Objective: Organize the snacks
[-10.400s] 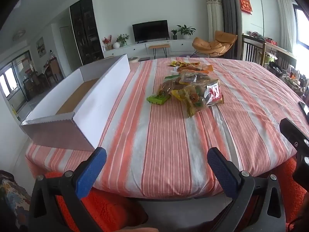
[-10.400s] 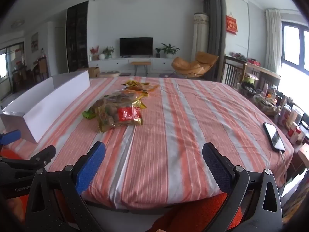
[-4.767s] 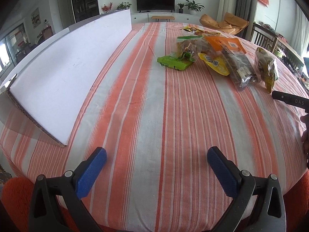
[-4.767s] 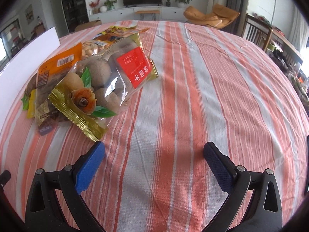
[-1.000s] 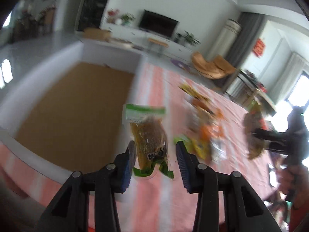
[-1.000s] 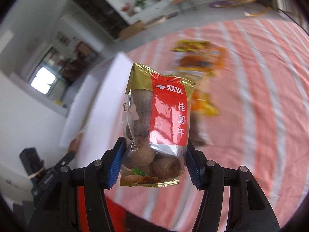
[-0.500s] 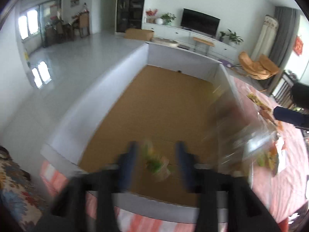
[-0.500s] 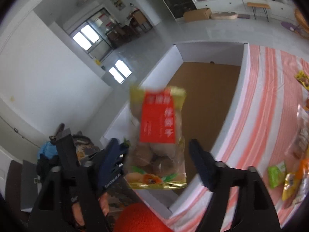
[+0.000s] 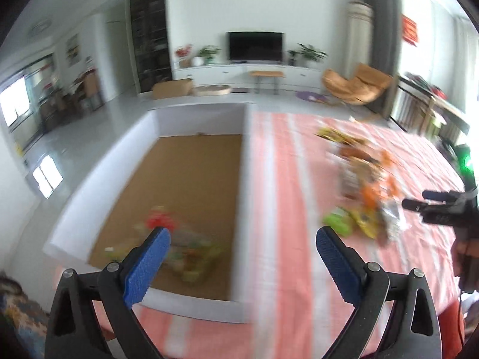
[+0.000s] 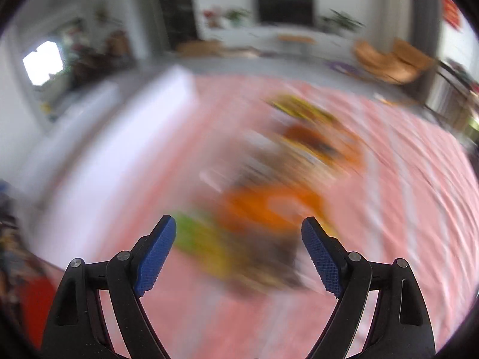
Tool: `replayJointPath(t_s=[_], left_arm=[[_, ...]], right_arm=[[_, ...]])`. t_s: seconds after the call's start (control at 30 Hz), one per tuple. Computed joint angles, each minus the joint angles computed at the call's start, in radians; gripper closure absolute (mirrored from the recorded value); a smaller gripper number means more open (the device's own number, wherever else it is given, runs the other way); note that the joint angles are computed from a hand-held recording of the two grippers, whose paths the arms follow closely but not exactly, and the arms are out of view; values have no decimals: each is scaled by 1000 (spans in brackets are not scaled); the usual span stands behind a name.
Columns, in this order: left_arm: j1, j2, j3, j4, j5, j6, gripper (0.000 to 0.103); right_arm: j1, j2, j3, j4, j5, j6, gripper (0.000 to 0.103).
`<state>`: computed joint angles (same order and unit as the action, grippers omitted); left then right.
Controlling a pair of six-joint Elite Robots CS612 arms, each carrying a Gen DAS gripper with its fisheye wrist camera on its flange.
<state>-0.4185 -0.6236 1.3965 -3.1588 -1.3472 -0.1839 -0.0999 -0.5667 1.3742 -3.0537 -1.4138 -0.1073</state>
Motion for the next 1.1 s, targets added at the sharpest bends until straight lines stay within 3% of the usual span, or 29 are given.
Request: replayJointPath(t_s=[0.17,0.33,0.57,0.67,0.8,1.03,1.1], left_arm=[[-52,24,-43,44,36,42,5],[-78,37,-72,75,40,32,5],[-92,47,-77,94,50,37,5],[-87,62,-93,130,-6,27,5],[-75,106,-136,240,-135,29,5],[-83,190,-237,344,-119,44,3],[-78,209,-264,330,-140,34,1]], right_arm=[[-83,-13,115,-52,-81,38,15],[-120,-6,153,-84,-109,45,15],[-118,7,149,-108,-100,47,15],[-104,16,139,-103,-115,53,15],[-100,32,126,-119,-135,67,13],[-104,42,124,-152,-134,85,7],[-103,43,122,-151,-138,90,7]])
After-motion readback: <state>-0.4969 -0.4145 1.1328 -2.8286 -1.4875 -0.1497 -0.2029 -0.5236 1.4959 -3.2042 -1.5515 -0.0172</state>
